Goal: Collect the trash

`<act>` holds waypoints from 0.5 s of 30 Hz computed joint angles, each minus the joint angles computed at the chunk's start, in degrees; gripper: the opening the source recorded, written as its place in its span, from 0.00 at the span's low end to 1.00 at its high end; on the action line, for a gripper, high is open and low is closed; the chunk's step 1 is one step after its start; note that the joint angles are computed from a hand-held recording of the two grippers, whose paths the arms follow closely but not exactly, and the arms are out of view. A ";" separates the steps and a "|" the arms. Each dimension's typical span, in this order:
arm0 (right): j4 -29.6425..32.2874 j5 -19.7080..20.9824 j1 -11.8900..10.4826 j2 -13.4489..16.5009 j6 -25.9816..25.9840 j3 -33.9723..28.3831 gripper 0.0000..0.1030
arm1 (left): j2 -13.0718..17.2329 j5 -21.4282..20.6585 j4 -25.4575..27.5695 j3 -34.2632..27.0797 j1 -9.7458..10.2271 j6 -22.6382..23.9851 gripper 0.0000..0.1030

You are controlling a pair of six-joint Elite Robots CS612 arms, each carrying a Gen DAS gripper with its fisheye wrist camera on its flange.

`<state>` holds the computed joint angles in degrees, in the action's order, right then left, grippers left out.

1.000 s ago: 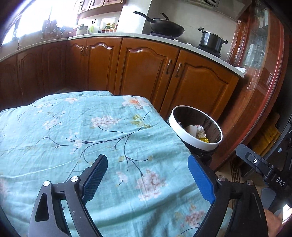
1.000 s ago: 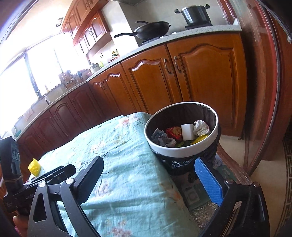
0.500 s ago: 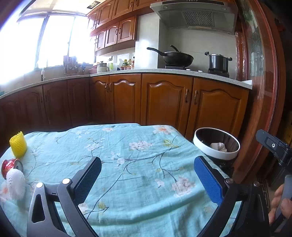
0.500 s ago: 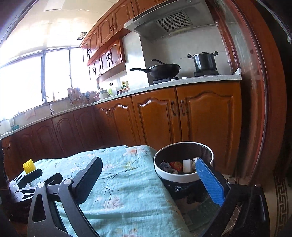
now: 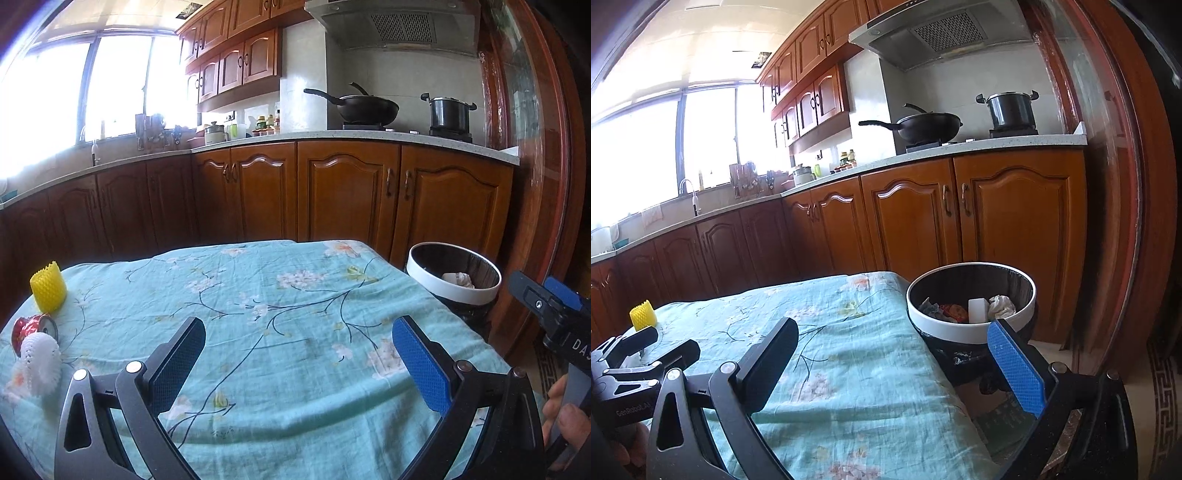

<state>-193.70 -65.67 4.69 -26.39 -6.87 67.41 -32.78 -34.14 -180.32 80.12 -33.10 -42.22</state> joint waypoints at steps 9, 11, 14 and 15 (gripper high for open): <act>1.35 -0.39 0.19 0.20 -1.47 -0.10 1.00 | 0.21 -0.02 -2.24 0.37 0.06 1.95 0.99; 1.49 -0.43 0.21 0.19 -1.68 -0.08 1.00 | 0.26 0.24 -2.57 0.44 0.06 2.16 0.99; 1.68 -0.42 0.22 0.18 -1.91 -0.08 1.00 | 0.36 0.20 -3.52 0.53 0.10 2.79 0.99; 1.58 -0.40 0.21 0.15 -1.93 -0.03 1.00 | 0.37 0.17 -3.71 0.54 0.12 2.88 0.99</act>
